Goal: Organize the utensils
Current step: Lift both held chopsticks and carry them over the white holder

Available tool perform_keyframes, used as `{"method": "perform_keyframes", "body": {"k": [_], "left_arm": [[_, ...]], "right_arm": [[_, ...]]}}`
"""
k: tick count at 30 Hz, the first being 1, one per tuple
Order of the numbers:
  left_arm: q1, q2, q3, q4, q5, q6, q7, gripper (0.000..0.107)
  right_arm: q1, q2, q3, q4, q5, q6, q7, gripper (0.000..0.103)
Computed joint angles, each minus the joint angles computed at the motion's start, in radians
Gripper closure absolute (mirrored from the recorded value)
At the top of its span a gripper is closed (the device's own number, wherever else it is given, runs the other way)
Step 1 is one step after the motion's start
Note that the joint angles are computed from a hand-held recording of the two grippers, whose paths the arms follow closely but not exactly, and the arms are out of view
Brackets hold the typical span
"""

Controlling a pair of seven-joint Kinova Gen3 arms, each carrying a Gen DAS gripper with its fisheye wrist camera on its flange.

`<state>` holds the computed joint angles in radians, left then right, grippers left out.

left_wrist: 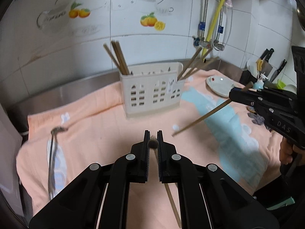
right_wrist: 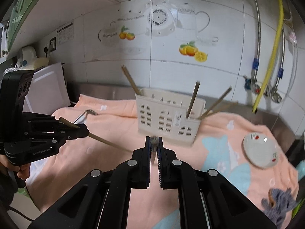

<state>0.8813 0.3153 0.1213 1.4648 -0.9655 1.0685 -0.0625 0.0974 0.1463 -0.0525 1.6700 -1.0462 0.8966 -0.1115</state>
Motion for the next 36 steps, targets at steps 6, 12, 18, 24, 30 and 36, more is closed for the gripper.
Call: {"method": "perform_keyframes", "body": {"k": [6,12,18,24,30,36], "left_arm": [[-0.043,-0.027,-0.003,-0.048,0.000,-0.025,-0.096,0.102],[-0.054,-0.033,-0.012,-0.123,-0.027,-0.011,-0.169,0.102],[-0.045,-0.048,-0.025,-0.182,-0.108,-0.005,-0.194,0.102],[-0.066,-0.047,-0.034,-0.232,-0.159,-0.009,-0.199,0.102],[-0.117,-0.014,-0.055,-0.282,-0.075,-0.019,-0.258,0.102],[-0.158,0.011,-0.081,-0.290,0.020,-0.051,-0.297,0.102]], "right_arm": [[-0.001,0.012,-0.008,-0.086,-0.008,-0.011,-0.021,0.097],[-0.005,0.004,-0.020,-0.141,-0.049,-0.035,0.004,0.097],[-0.016,-0.003,-0.029,-0.175,-0.097,-0.074,0.042,0.097],[-0.039,0.006,-0.041,-0.201,-0.108,-0.138,0.054,0.097],[-0.086,0.060,-0.058,-0.275,0.045,-0.210,-0.091,0.097],[-0.088,0.126,-0.096,-0.331,0.182,-0.210,-0.232,0.097]]}}
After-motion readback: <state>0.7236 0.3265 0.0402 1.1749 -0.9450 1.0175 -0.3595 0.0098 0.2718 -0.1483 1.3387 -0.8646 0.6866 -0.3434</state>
